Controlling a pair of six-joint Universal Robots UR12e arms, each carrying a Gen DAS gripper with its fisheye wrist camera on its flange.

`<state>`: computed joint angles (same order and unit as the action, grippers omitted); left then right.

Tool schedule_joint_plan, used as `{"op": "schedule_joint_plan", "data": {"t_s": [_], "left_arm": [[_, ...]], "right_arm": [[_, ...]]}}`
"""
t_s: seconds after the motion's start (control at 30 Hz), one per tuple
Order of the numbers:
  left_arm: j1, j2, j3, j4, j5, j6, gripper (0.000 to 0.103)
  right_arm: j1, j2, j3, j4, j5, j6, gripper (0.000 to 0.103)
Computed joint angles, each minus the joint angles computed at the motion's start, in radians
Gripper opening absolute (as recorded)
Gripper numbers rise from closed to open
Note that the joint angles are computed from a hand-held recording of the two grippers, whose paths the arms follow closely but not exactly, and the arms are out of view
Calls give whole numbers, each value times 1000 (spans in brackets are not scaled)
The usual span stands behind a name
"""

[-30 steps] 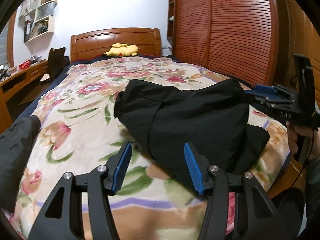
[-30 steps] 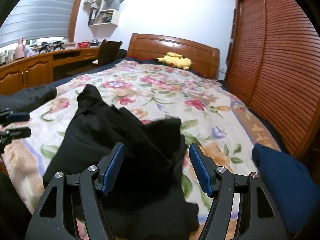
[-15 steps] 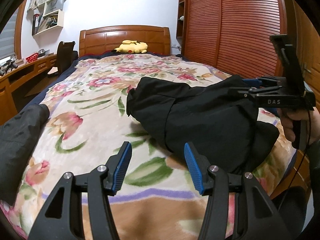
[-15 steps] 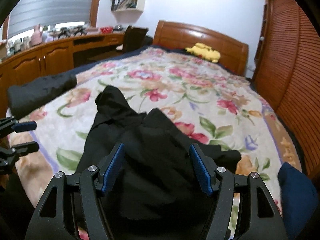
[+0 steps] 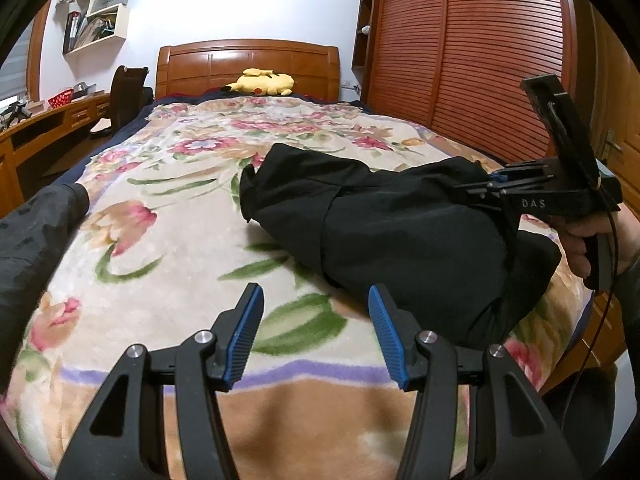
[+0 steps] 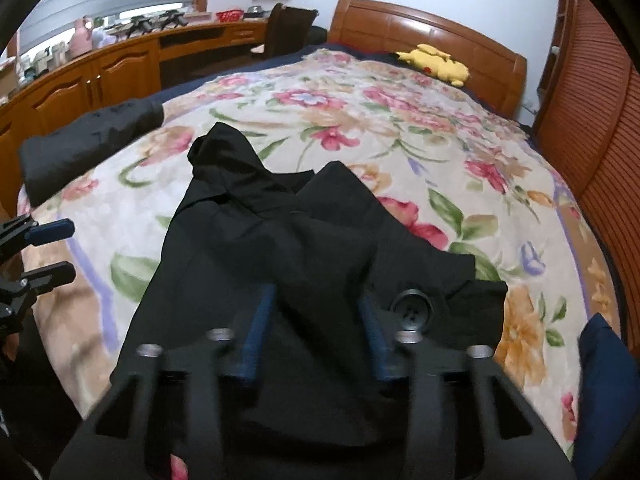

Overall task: Fold large clothes
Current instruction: 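Open the left tool and press the folded coat flat, then grasp the folded black coat bundle with the right tool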

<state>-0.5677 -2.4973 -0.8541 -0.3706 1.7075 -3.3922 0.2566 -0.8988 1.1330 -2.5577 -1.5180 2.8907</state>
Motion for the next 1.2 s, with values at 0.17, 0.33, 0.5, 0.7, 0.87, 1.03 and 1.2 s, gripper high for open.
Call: {"op": "schedule_joint_plan", "data": {"t_s": [0.17,0.33,0.5,0.7,0.87,1.03,1.2], "left_arm": [[1,-3,-2,6,-11,-2,54],[5,-6,-2,12,-21,-9,54],[5,-5,-5,18,-30,-5,54],[4,-8,2,13,-42,9,54],[2,-10,5,13,-48,14,54],[1,-10,5,19,-49,16,54],[-1,-10,3,27,-50,15,54]], "right_arm": [[0,-7,19,-38,17,-23,2],[4,-47,102,-215,15,-13,1],[2,-102,207,-376,-15,2,1],[-6,-141,312,-456,-178,47,1],[-32,-164,376,-428,-216,95,1],[-49,-162,382,-368,-187,144,1],[-60,-162,368,-305,-121,185,2]]}}
